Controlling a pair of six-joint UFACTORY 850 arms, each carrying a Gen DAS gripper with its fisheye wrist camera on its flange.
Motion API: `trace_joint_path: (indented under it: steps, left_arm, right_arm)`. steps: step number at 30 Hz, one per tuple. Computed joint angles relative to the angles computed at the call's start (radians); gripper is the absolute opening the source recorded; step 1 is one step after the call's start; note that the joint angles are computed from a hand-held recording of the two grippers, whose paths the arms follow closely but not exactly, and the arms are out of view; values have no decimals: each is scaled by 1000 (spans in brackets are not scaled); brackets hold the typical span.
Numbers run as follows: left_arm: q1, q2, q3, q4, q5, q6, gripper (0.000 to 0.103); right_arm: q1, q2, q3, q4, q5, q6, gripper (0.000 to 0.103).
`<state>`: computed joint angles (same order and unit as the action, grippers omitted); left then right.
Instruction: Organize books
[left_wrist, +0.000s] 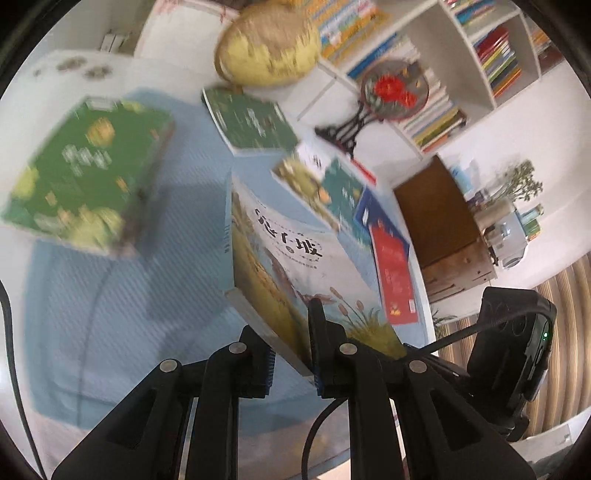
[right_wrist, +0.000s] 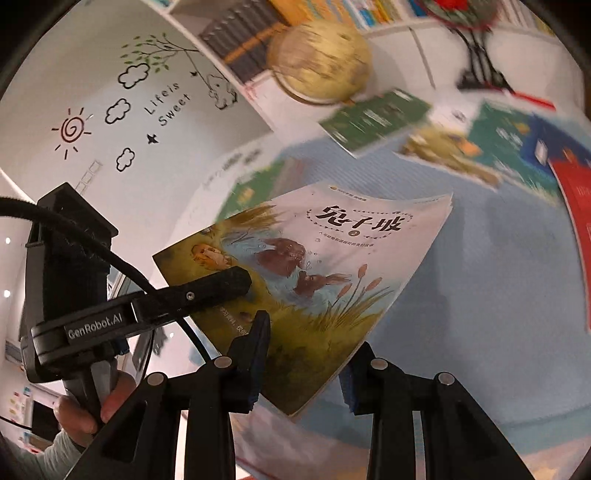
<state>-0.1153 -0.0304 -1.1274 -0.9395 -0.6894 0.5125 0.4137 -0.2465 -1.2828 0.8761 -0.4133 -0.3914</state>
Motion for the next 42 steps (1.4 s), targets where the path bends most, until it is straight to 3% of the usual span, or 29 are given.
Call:
trace_joint_path:
  steps: [5,10,15,17,22,27,30,33,40,41,42]
  left_arm:
    - [139,-26,-67,17,-60,81,12]
    - [262,-111,-136,-7,-119,135,13]
    - [321,-208,-188,-11,-167,150,14]
    - [334,-233,-199,-13,-192,145,19]
    - [353,-283,-222,14,-228,114,27]
    - [372,-320,-238,64,-212,24,32]
    - [380,-331,-235,103,-222,-18,32]
    - [376,-304,-207,112,-223,-5,32]
    - [329,-217,-130,217,-216,-55,32]
    - [322,-195,-106,229,-204,-63,34]
    - [311,-176,-87,259,-189,-81,44]
  right_arm:
    - [71,-160,-226,-70,13,100,33]
    - [123,-364,-507,-261,-48,282,33]
    - [142,-550,-758,-413,-165,460,33]
    - [133,-608,-837,-404,-222,491,33]
    - [127,-701,-976,-473,-314,605,33]
    - [136,-754,-1053,-531,-367,667,33]
    - [135,-764,-1058,-540,-377,678,34]
    - [130,-724,-983,-507,-347,659,34]
    - [115,-526,-661,-415,-231,592,34]
    - [111,-482,-594,-400,-207,581,35]
    - [105,-443,-533,-391,-185,572,38]
